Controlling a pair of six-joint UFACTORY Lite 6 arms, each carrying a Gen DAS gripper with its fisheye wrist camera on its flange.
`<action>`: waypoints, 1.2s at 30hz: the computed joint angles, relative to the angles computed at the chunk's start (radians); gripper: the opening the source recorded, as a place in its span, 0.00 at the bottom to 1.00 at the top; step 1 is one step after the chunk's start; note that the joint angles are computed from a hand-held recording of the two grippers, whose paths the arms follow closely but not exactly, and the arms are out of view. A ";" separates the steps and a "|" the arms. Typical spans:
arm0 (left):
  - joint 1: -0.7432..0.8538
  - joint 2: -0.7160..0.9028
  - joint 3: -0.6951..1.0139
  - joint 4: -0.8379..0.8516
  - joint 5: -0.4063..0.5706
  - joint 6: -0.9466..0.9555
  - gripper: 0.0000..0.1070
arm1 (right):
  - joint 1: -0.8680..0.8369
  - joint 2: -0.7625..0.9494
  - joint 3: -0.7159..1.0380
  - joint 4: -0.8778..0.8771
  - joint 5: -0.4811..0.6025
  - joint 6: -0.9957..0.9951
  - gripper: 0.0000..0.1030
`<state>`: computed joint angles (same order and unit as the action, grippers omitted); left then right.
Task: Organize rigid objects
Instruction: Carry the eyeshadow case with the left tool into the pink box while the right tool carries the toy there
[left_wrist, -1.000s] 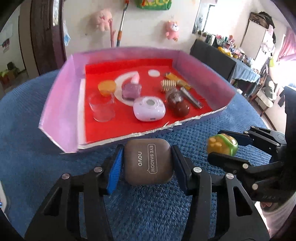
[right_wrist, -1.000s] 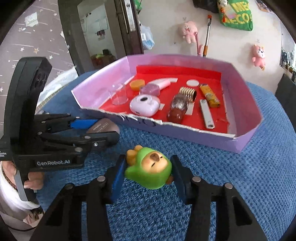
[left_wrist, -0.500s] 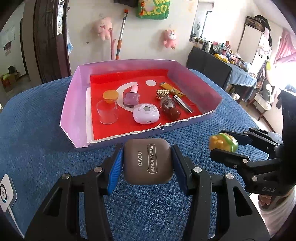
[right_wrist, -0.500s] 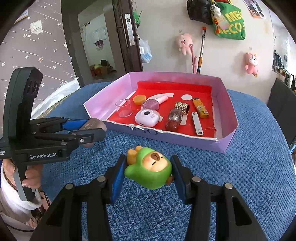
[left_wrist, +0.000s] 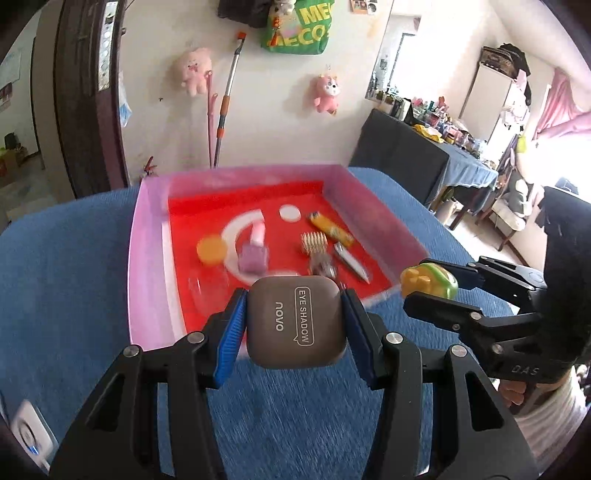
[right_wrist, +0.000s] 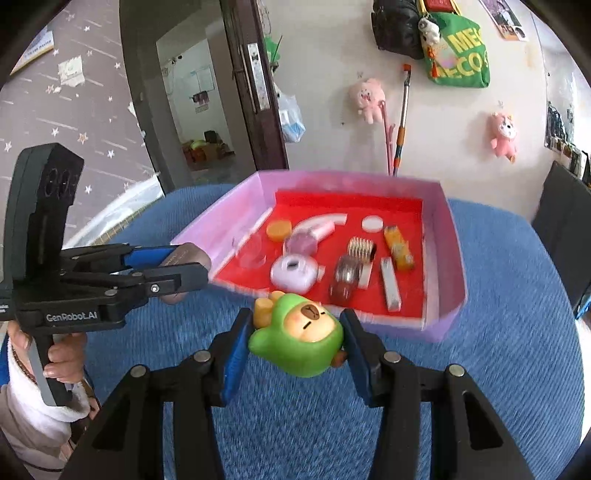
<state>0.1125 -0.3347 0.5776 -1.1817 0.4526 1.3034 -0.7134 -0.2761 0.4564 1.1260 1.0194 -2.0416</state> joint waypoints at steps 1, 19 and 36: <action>-0.005 0.049 0.051 0.017 -0.003 -0.017 0.46 | 0.025 0.011 0.029 0.007 -0.004 0.025 0.49; -0.072 1.002 1.070 0.722 0.081 -0.787 0.46 | 0.570 0.671 0.833 -0.115 -0.392 0.631 0.49; -0.067 1.358 1.507 0.904 0.228 -1.042 0.46 | 0.734 1.120 1.314 -0.523 -0.456 1.056 0.49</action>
<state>0.0452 1.0232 2.0846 -0.2781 0.6805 0.2610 0.0205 0.8436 1.7703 0.6033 0.5634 -0.9853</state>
